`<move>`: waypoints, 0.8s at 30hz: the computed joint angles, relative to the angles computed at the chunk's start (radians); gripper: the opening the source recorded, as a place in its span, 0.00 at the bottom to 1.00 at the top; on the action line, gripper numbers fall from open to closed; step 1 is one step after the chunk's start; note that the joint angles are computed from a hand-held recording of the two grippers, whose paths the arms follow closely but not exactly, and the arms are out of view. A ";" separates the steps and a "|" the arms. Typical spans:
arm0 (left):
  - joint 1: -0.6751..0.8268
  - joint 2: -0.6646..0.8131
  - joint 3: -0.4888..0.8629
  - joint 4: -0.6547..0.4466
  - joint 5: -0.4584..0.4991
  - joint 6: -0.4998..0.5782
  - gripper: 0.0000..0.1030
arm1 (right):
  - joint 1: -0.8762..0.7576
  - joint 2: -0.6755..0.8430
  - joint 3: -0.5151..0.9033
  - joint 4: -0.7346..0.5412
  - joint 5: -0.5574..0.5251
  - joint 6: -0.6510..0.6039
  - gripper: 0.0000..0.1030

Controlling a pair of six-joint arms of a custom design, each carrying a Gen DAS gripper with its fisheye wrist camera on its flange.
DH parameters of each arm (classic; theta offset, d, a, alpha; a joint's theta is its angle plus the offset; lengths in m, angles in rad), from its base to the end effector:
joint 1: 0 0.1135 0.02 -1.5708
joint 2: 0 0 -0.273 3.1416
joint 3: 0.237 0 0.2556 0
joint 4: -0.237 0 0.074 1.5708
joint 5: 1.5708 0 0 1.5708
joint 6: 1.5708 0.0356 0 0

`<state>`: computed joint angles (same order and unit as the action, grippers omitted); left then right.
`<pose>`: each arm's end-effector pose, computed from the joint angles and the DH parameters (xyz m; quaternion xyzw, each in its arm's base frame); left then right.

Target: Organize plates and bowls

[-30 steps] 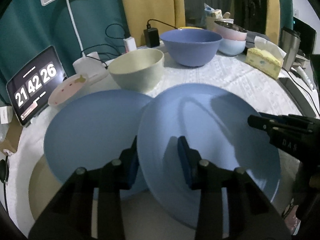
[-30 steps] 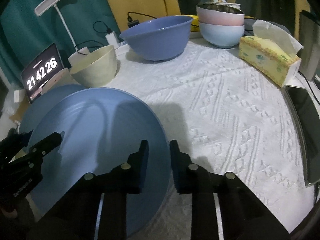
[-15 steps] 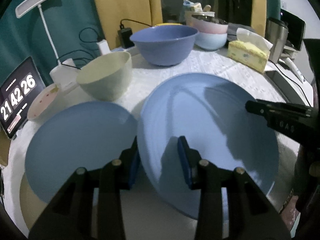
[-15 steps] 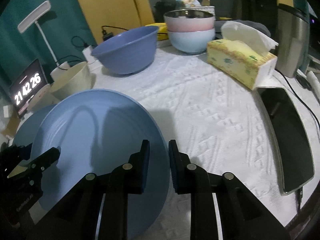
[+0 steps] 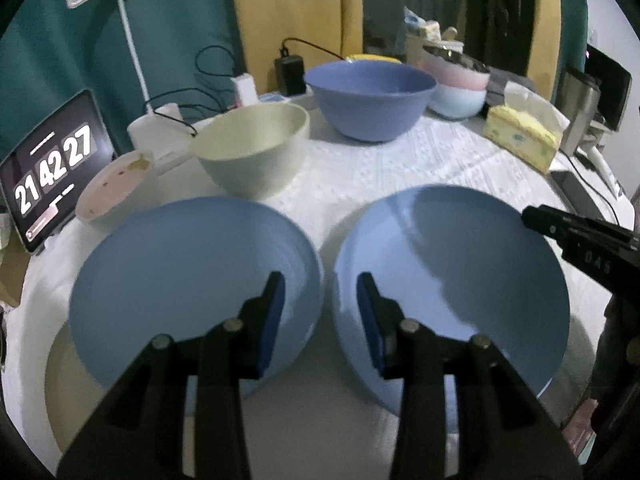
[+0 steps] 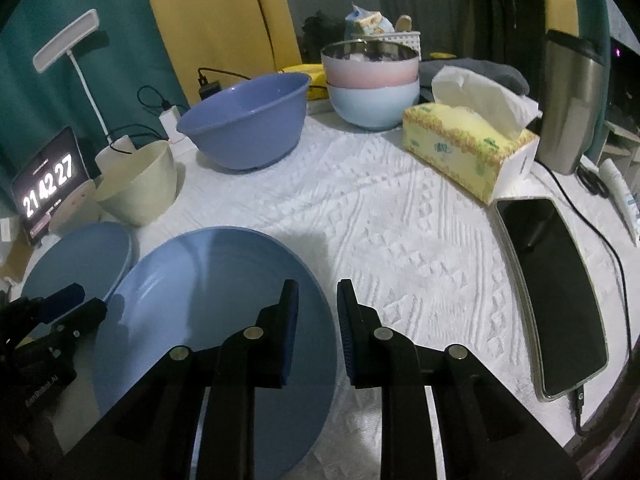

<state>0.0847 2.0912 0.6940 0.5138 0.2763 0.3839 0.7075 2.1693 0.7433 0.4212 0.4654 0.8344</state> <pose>0.3261 0.0179 0.0323 0.1849 0.9152 -0.0486 0.3547 0.2580 0.1996 0.0125 0.1235 0.9284 0.0305 0.3492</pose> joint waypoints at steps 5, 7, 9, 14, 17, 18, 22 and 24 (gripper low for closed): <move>0.050 -0.037 -0.023 0.012 0.050 -0.001 0.45 | 0.032 -0.019 0.023 -0.047 0.031 0.005 0.21; 0.067 -0.044 -0.026 0.011 0.062 0.001 0.45 | 0.047 -0.027 0.034 -0.068 0.040 0.006 0.21; 0.093 -0.053 -0.030 0.010 0.081 0.004 0.45 | 0.063 -0.030 0.052 -0.093 0.049 0.008 0.21; 0.158 -0.061 -0.033 0.014 0.118 0.021 0.46 | 0.097 -0.029 0.102 -0.148 0.065 0.009 0.21; 0.198 -0.065 -0.029 0.011 0.140 0.027 0.46 | 0.115 -0.019 0.139 -0.179 0.070 0.004 0.21; 0.213 -0.064 -0.025 0.009 0.148 0.029 0.46 | 0.121 -0.012 0.156 -0.190 0.071 0.002 0.21; 0.265 -0.052 -0.011 0.006 0.170 0.037 0.46 | 0.141 0.009 0.213 -0.228 0.067 -0.007 0.21; 0.295 -0.041 0.006 -0.005 0.180 0.040 0.46 | 0.150 0.023 0.249 -0.252 0.063 -0.014 0.21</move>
